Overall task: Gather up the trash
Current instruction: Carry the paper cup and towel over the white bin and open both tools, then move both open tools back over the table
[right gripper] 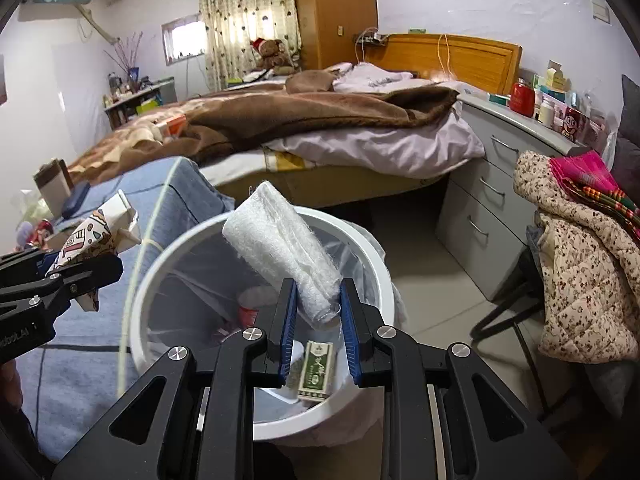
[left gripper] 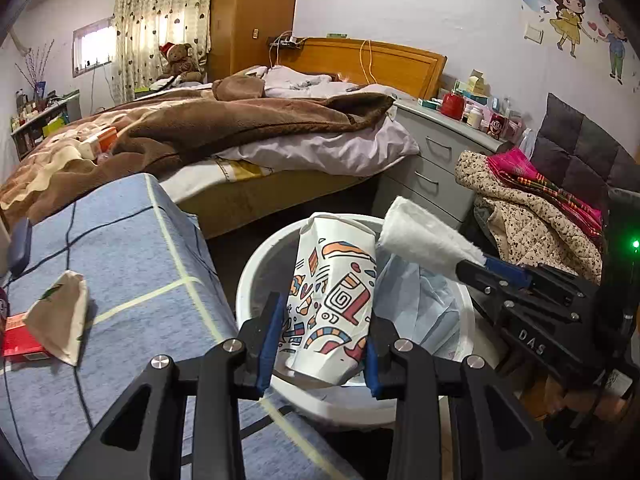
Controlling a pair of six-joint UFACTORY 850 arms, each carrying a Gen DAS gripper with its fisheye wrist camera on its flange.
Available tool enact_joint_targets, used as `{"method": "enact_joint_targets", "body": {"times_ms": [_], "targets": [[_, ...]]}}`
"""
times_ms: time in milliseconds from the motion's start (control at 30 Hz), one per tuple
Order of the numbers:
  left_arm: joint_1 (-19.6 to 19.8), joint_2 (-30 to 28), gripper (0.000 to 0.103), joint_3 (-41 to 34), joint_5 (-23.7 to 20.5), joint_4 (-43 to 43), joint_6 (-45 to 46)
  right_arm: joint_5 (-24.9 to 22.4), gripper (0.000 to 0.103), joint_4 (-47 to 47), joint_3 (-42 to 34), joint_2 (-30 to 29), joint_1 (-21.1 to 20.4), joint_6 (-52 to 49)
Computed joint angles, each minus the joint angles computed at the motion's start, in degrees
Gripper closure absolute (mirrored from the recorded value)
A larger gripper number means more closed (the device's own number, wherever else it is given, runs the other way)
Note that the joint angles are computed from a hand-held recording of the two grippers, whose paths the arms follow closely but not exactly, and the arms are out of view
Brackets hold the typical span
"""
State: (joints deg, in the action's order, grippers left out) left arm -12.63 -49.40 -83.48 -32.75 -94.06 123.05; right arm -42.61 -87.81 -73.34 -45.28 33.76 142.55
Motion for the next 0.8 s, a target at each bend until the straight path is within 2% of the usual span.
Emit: {"method": "enact_joint_targets", "body": {"times_ms": [67, 300, 367, 467, 600, 800], "targets": [[-0.52, -0.02, 0.066, 0.29, 0.81, -1.46, 1.83, -0.51, 0.08, 1.83, -0.51, -0.37, 0.01, -2.09], [-1.35, -1.7, 0.064, -1.67, 0.93, 1.62, -2.35, 1.49, 0.079, 4.54, -1.0, -1.19, -0.92, -4.2], [-1.51, -2.06, 0.048, -2.26, 1.11, 2.37, -3.58, 1.79, 0.079, 5.57, -1.45, -1.46, -1.04, -5.45], [-1.38, -2.15, 0.044, -2.34, 0.42, 2.22, -3.53, 1.08, 0.073, 6.88, -2.09, -1.81, -0.81, -7.44], [-1.03, -2.37, 0.04, -2.7, 0.37, 2.57, -4.63, 0.4, 0.045, 5.25, -1.7, -1.29, -0.45, -6.47], [-0.03, -1.43, 0.039, -1.56, 0.15, 0.49, -3.11, -0.42, 0.044, 4.34, -1.67, -0.78, 0.23, -5.67]]}}
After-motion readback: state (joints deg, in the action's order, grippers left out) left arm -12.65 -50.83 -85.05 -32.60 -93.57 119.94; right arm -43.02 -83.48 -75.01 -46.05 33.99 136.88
